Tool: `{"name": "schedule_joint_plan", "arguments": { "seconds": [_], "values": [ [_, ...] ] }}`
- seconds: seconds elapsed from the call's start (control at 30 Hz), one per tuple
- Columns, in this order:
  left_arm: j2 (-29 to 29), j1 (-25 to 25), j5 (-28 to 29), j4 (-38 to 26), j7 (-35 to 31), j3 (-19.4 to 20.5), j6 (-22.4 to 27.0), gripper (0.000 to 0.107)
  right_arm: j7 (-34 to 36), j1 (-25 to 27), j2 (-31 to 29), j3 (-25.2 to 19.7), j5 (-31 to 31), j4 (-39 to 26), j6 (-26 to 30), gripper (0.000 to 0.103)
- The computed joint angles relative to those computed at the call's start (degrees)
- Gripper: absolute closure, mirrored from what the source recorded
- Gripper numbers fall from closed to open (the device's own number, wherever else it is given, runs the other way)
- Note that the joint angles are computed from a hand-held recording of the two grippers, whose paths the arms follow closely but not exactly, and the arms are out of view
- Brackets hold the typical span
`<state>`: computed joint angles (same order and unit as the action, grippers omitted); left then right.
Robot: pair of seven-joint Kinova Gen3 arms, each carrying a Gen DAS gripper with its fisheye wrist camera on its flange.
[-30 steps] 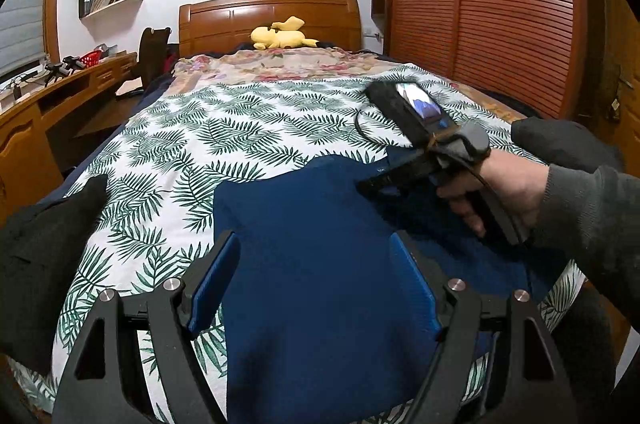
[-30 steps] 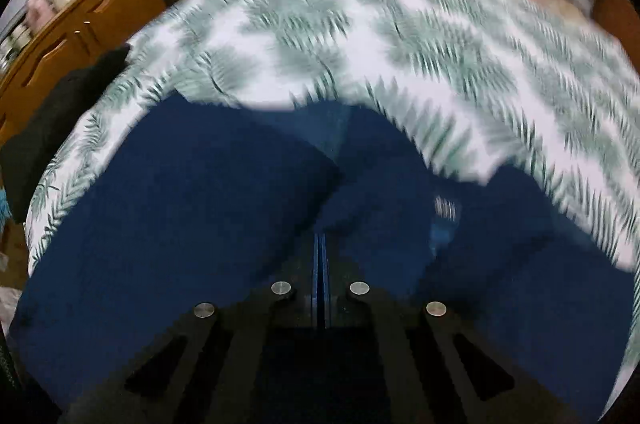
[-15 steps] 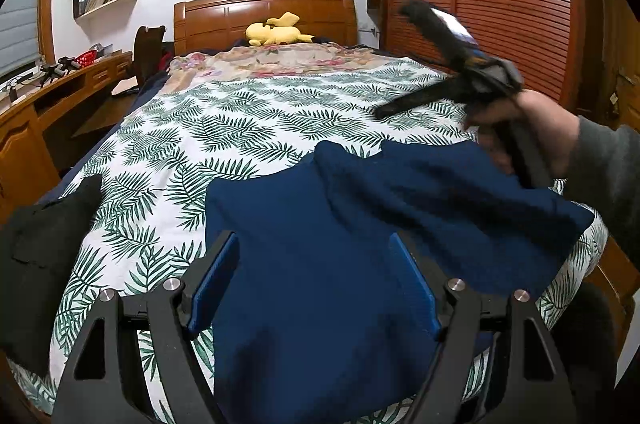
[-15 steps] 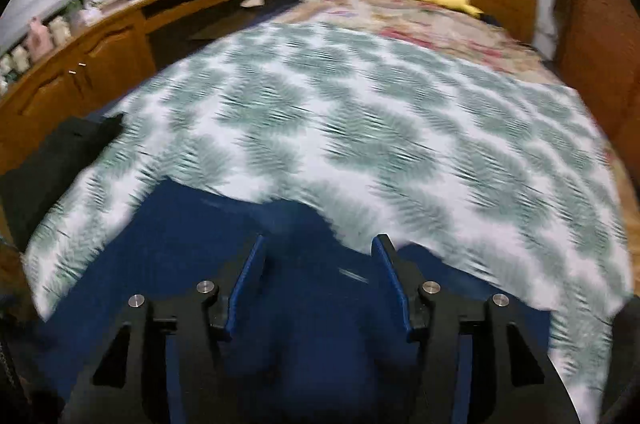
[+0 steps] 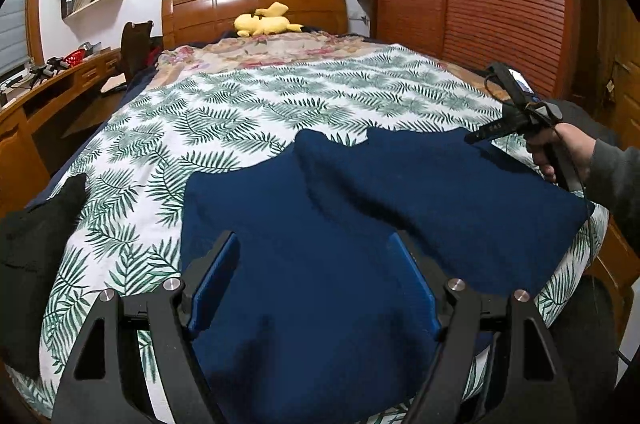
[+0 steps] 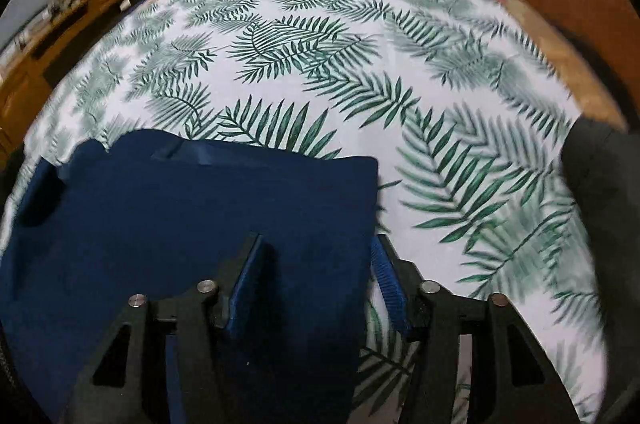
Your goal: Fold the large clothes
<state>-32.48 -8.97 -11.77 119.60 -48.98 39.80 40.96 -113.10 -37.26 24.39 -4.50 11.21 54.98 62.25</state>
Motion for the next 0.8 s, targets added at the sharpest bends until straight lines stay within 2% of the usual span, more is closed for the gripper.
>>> {"name": "schedule_joint_plan", "arguments": {
  "seconds": [0.03,0.07,0.13,0.2,0.23,0.37,0.47,0.53,0.67,0.8],
  "values": [
    [0.4,-0.4,0.0,-0.2,0.1,0.6,0.1,0.03,0.8,0.9,0.0,-0.5,-1.3,0.5,-1.2,0.101],
    [0.7,-0.7,-0.1,-0.5,0.2,1.2,0.1,0.03,2.1,0.7,-0.1,0.0,-1.6,1.6,-2.9,0.101],
    [1.2,-1.3,-0.3,-0.8,0.5,2.3,-0.2,0.03,1.8,-2.7,-2.6,4.3,0.4,5.8,-7.5,0.102],
    [1.7,-1.9,-0.4,-1.0,0.9,3.1,-0.4,0.03,-2.0,-6.0,-4.3,8.4,4.6,8.3,-9.6,0.102],
    [1.9,-2.1,-0.5,-1.2,1.1,3.6,-0.6,0.03,-3.8,-6.2,-4.7,8.9,6.2,8.5,-9.5,0.101],
    [2.7,-2.8,-0.9,-1.7,1.7,5.0,-0.7,0.03,-5.5,-2.5,-7.4,4.2,9.3,11.2,-11.6,0.101],
    [3.0,-2.8,-1.2,-1.9,1.9,5.6,-0.7,0.03,-7.0,-1.5,-9.7,1.0,13.5,12.8,-9.9,0.078],
    [3.1,-2.8,-1.3,-2.0,2.0,5.7,-0.8,0.03,-6.8,-1.9,-11.8,-0.2,15.5,15.7,-10.7,0.053],
    [3.1,-2.7,-1.5,-2.1,2.3,5.8,-0.9,0.03,-6.9,-2.1,-17.1,-3.4,17.4,23.7,-13.5,0.05],
    [3.2,-2.6,-1.6,-2.1,2.4,5.7,-0.9,0.03,-5.9,-0.7,-23.0,-7.8,14.5,31.3,-16.0,0.05]
  ]
}}
